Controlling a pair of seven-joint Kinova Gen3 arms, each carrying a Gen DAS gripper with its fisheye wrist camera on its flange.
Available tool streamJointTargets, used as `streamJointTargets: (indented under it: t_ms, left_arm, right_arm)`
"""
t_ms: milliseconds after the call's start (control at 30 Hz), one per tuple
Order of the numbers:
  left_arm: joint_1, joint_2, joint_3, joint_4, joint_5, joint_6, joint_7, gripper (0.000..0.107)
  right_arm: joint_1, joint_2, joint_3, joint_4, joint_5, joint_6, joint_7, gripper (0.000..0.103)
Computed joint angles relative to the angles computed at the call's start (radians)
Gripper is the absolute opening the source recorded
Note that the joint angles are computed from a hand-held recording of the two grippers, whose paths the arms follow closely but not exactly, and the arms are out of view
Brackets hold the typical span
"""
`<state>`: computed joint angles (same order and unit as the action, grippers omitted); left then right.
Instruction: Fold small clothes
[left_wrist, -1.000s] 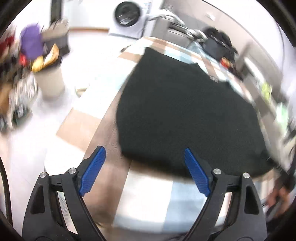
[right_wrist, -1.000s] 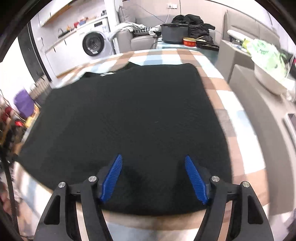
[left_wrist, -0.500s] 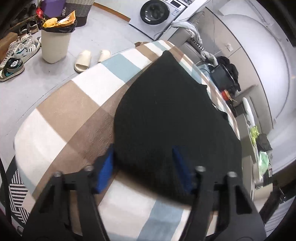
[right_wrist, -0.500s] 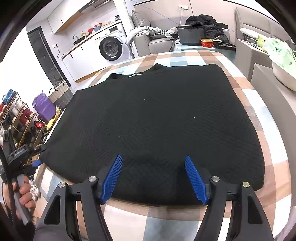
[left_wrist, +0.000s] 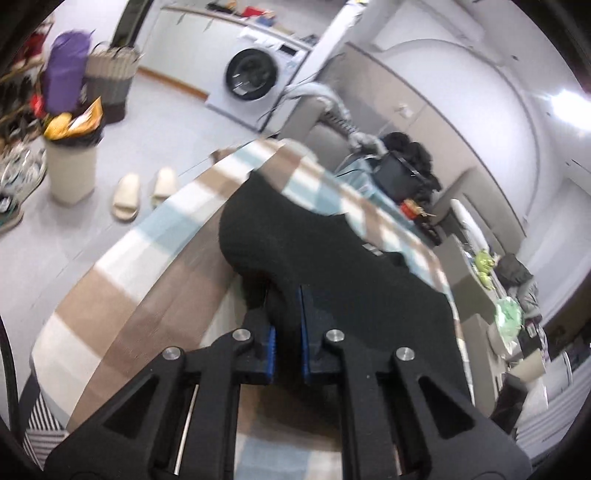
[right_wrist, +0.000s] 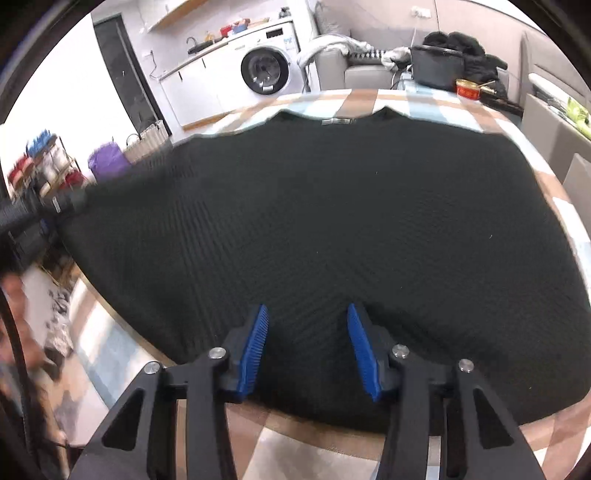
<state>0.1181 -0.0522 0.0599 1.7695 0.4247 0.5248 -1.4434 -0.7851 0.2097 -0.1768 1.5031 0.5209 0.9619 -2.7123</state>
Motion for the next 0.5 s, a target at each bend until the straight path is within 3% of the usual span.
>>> streamJointTargets:
  t_ms: [67, 133, 200, 333, 433, 500]
  left_arm:
    - [0.04, 0.009, -0.018, -0.051, -0.003, 0.019, -0.027, 0.007]
    - [0.117, 0.028, -0.061, -0.13, -0.046, 0.068, -0.016, 0.007]
    - [0.133, 0.065, -0.037, -0.223, -0.065, 0.106, -0.039, 0.006]
    - [0.122, 0.16, 0.123, -0.408, -0.083, 0.118, -0.154, 0.006]
    - [0.157, 0.266, 0.261, -0.547, -0.127, 0.119, -0.225, 0.006]
    - [0.196, 0.357, 0.354, -0.64, -0.169, 0.156, -0.261, 0.006]
  right_arm:
    - [0.007, -0.005, -0.025, 0.016, 0.033, -0.008, -0.045, 0.046]
    - [0.072, -0.026, -0.074, 0.032, 0.0, -0.029, -0.043, 0.046]
    - [0.081, -0.056, -0.078, 0.047, -0.011, -0.022, -0.051, 0.046]
    - [0.015, -0.143, -0.034, 0.104, 0.059, 0.045, -0.174, 0.046]
    - [0.023, -0.205, -0.082, 0.133, 0.127, 0.167, -0.292, 0.046]
    - [0.083, -0.246, -0.159, 0.151, 0.151, 0.248, -0.357, 0.046]
